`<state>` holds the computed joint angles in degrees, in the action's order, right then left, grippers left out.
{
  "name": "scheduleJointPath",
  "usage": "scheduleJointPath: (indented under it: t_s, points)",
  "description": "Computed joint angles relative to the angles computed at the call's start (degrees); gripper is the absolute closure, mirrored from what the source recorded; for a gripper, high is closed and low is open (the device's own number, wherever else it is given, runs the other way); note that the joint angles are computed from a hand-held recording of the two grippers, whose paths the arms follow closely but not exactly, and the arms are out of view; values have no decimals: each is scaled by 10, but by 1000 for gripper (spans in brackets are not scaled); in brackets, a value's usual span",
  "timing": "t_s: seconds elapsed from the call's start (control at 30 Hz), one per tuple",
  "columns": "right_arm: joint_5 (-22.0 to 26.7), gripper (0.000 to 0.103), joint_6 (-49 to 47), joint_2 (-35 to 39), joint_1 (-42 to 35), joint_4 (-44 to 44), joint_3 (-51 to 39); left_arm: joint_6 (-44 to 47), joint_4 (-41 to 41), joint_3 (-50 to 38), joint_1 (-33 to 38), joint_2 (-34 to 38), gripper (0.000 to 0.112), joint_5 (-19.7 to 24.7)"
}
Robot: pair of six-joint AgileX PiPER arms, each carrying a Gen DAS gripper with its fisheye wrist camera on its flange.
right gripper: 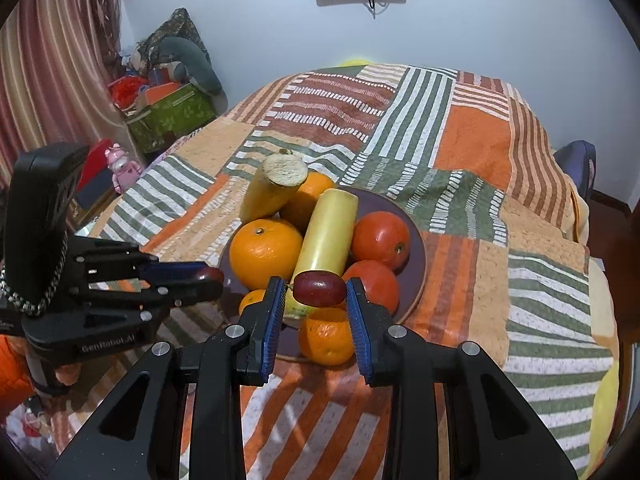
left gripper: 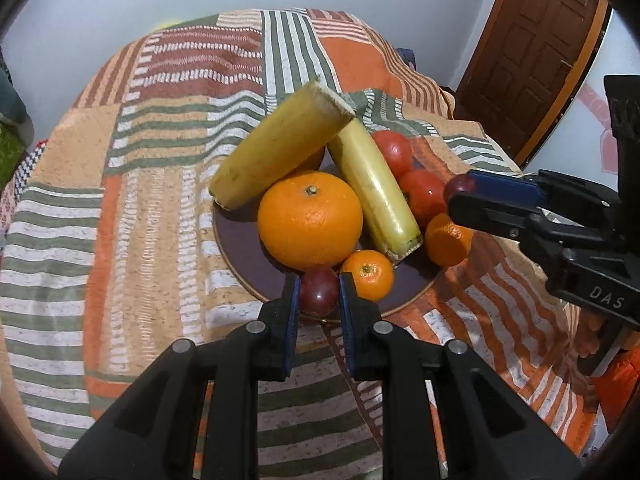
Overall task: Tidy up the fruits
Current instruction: 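Carry both plums onto the purple plate and open both grippers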
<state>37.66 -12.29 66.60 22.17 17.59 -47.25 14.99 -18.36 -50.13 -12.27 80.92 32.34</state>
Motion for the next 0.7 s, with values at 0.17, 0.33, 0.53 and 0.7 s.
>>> scheduleJointPath:
  t_s: [0.17,0.33,0.53,0.7]
  points:
    - [-5,74,3,16,3,-5,-1,5,-9,-3,-2,16,93,-3]
    - [5,72,-2,35,1,0,-9,1,-11,-8,-2,23,92,2]
    - [16,65,0,26,-2,2,-10,-11,-4,0,1,-9,78,3]
    - [36,65,37,-29,-4,-24,-18,-84,47,8,0,-94,78,7]
